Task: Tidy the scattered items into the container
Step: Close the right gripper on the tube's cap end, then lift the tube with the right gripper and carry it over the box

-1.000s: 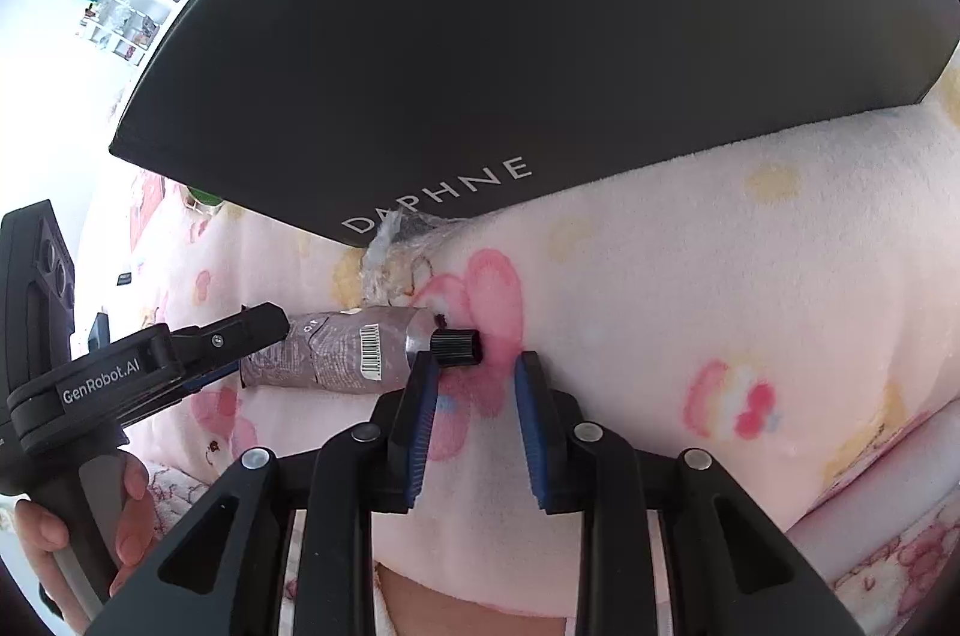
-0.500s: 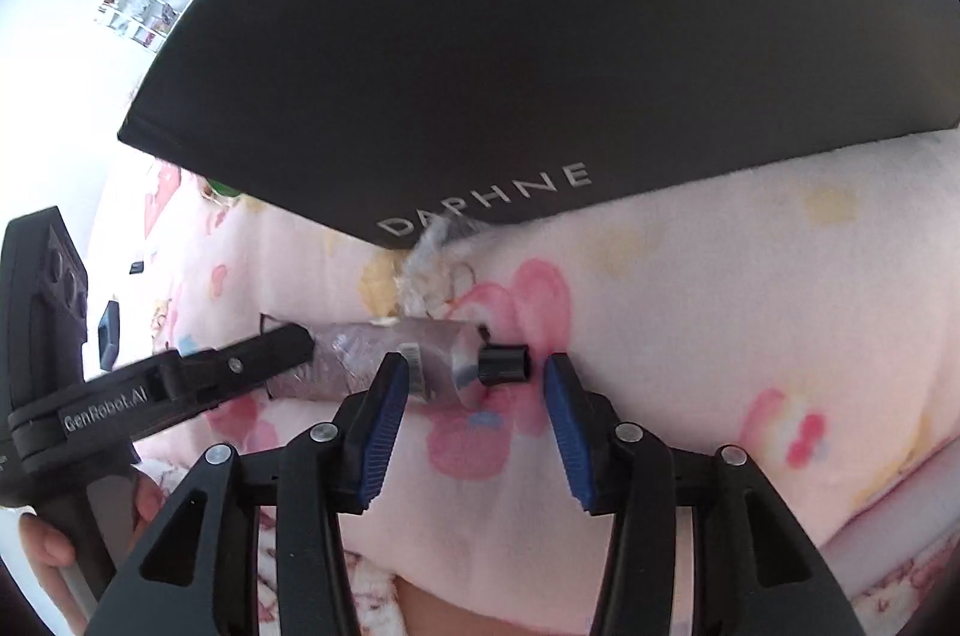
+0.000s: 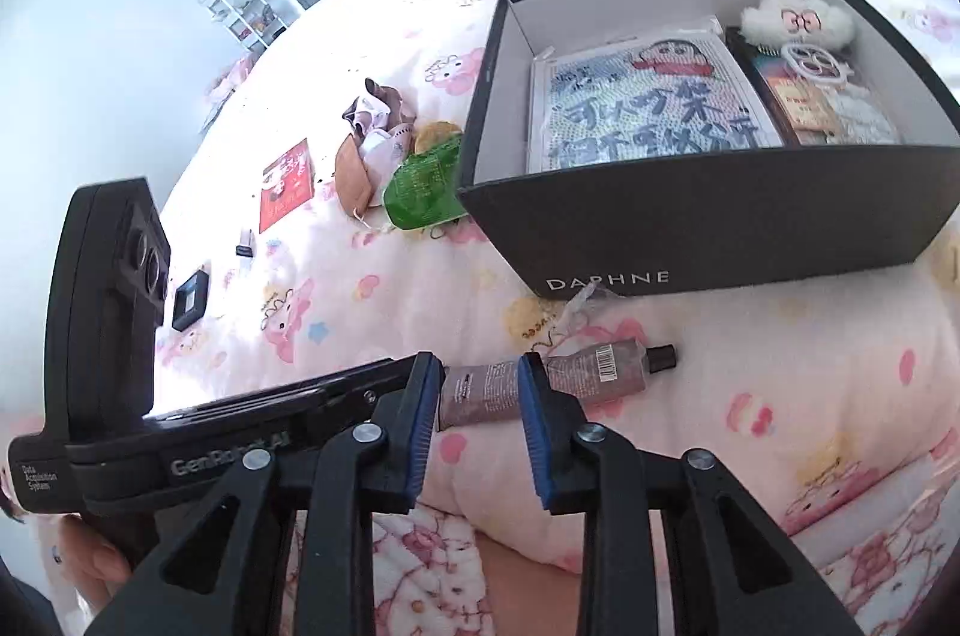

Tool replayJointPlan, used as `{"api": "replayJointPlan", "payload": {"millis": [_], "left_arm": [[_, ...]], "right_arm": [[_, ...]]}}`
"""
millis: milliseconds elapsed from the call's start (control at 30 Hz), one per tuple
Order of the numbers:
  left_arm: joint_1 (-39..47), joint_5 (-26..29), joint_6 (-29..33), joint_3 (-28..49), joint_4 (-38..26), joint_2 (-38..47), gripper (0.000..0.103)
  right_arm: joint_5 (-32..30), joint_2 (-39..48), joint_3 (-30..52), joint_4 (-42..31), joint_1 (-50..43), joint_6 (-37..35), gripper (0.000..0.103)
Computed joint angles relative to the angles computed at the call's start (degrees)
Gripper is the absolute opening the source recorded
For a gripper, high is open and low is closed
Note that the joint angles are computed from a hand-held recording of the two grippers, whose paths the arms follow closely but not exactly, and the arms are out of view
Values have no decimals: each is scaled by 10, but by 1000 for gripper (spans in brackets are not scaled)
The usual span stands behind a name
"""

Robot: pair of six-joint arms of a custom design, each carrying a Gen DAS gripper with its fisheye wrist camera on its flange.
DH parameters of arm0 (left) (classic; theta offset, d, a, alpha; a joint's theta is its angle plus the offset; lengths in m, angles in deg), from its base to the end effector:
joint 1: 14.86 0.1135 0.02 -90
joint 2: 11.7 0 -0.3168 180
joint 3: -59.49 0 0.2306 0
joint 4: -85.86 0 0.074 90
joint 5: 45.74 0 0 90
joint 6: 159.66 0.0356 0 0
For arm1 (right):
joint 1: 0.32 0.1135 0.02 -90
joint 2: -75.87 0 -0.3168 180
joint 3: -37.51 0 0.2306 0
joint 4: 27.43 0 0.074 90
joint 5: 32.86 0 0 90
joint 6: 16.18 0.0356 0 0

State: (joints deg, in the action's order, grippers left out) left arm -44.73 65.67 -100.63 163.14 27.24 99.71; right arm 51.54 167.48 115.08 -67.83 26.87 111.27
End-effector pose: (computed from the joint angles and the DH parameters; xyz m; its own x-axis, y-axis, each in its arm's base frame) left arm 0.3465 -0.2140 0.2791 -0.9851 0.0133 -0.1714 0.0975 0.8646 -0.4930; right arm 0.2797 0.1476 0.2852 -0.8817 0.2274 -0.4134 0.0389 0.9082 0.4166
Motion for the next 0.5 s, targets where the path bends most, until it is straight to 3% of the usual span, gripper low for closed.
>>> {"api": "replayJointPlan", "payload": {"millis": [67, 167, 200, 300, 367, 500], "left_arm": [[2, 12, -16, 11, 37, 60, 32], [-3, -37, -30, -6, 45, 62, 35], [-7, -40, -44, -11, 54, 68, 39], [-2, -19, -53, -49, 80, 67, 42], [26, 3, -31, -118, 85, 22, 43], [28, -4, -38, -128, 105, 51, 48]], "right_arm": [[-21, 8, -22, 16, -19, 22, 25], [-23, 13, -50, 5, -54, 9, 25], [-22, 44, -51, 31, -46, 25, 25], [-22, 111, -49, 76, -54, 51, 26], [-19, 133, -43, 80, -67, 47, 31], [-50, 158, -57, 111, -101, 50, 35]]}}
